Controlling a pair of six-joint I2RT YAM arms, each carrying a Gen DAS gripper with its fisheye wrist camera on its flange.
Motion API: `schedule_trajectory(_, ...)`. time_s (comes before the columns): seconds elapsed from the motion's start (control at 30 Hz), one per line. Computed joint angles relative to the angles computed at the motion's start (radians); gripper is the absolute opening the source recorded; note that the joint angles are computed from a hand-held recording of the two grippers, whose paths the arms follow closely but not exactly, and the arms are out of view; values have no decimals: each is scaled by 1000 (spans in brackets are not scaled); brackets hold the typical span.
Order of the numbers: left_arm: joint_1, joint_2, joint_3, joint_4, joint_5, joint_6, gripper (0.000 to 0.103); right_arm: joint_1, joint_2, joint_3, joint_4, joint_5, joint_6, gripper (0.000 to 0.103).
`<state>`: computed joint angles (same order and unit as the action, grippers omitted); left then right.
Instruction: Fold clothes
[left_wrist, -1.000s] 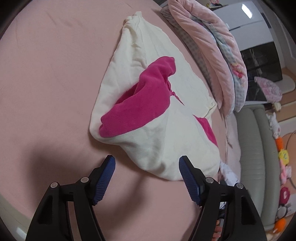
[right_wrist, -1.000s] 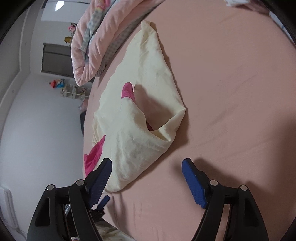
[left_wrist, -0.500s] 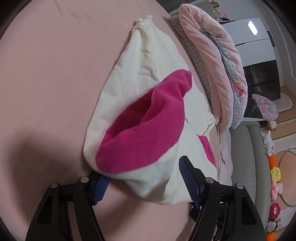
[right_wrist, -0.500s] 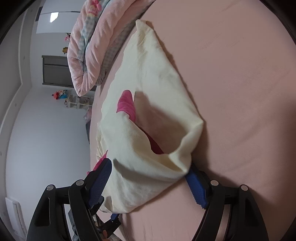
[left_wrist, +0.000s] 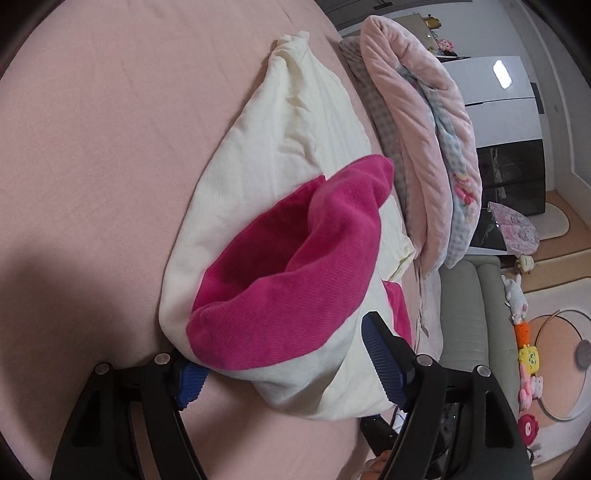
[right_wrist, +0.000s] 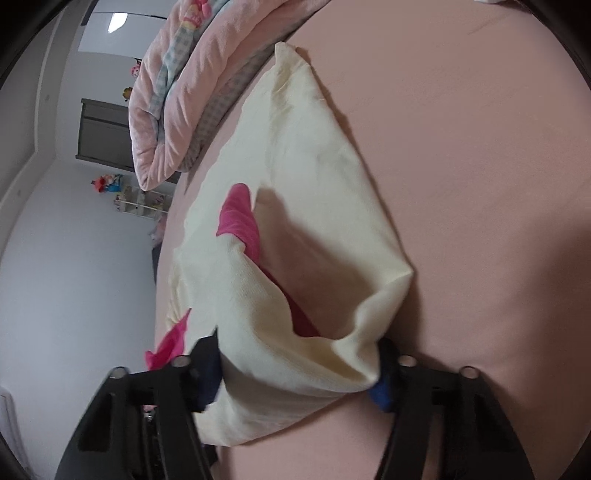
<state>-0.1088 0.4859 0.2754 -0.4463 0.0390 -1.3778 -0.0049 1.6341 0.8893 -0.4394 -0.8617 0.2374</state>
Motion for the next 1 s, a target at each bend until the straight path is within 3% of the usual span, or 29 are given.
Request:
schedule_trajectory(0.03, -8, 18, 12, -8, -15, -12, 75, -9, 3, -1, -5, 1, -11, 43)
schedule_trajectory(0.1, -22, 55, 35, -24, -43, -38, 62, -20, 12, 9, -30, 1, -31, 37)
schedule_trajectory(0.13, -41, 95, 62, -56, -71, -48, 42, -19, 12, 19, -51, 15, -43, 36)
schedule_trajectory(0.17, -58, 85, 66, -93, -86, -53, 33, -16, 9, 28, -71, 32, -55, 34)
schedule_trajectory(0.27, -93, 58, 63, -100, -123, -53, 22, 20, -31, 42, -113, 115, -96, 31)
schedule_trajectory(0.4, -99, 87, 115, -151, -132, -24, 18, 58, -83, 52, -162, 200, -161, 28)
schedule_trajectory(0.6, -142, 165, 215, -249, -179, 72, 14, 95, -128, 94, -223, 246, -200, 25)
schedule_trajectory(0.8, -213, -5, 192, -371, -223, -2, 12, 105, -199, 99, -291, 267, -261, 23)
schedule_trajectory(1.0, -230, -2, 247, -466, -221, 21, 12, 94, -277, 88, -388, 282, -337, 23)
